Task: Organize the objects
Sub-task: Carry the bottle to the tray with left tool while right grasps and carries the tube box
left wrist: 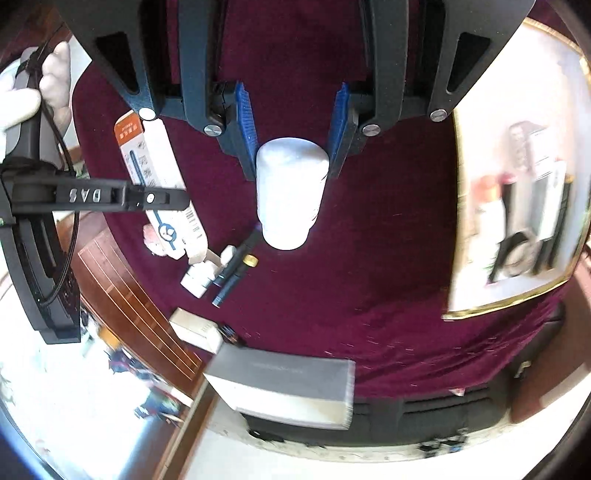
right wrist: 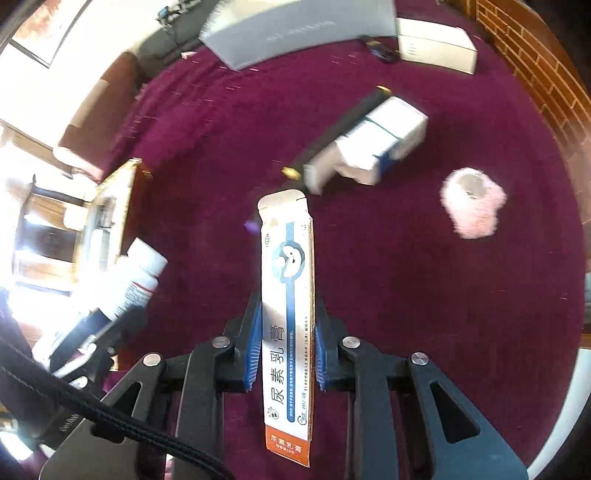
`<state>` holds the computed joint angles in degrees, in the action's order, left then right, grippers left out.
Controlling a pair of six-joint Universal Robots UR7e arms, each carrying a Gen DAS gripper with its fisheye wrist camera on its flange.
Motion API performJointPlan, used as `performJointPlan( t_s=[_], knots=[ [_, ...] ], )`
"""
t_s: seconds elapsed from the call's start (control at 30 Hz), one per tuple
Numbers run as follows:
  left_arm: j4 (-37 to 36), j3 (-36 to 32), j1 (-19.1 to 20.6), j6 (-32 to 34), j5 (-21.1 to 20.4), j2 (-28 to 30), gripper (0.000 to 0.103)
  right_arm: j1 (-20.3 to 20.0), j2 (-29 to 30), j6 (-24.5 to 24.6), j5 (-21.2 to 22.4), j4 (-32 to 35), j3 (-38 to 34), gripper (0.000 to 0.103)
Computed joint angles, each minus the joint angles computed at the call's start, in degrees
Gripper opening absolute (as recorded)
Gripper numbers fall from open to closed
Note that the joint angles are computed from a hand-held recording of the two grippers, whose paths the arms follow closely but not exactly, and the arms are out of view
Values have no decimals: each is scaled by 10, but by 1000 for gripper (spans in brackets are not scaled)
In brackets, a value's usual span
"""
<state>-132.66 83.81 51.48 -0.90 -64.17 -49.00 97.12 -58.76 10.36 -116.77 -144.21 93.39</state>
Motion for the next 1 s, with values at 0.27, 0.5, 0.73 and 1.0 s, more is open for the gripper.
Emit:
performJointPlan(
  t_s=[0.27, 0.5, 0.73, 1.0],
  knots=[
    [-10, 34, 17, 1, 98, -77, 30, 46, 73, -33, 59, 40, -90, 21],
    [3, 32, 68, -33, 146, -105, 30, 76, 161, -31, 106, 92, -181, 21],
    [19, 15, 111, -30, 156, -101, 31, 91, 222, -9, 124, 126, -235, 22],
    [60, -17, 138, -25, 151, -83, 31, 97, 293, 24, 100, 166, -307, 22]
  ],
)
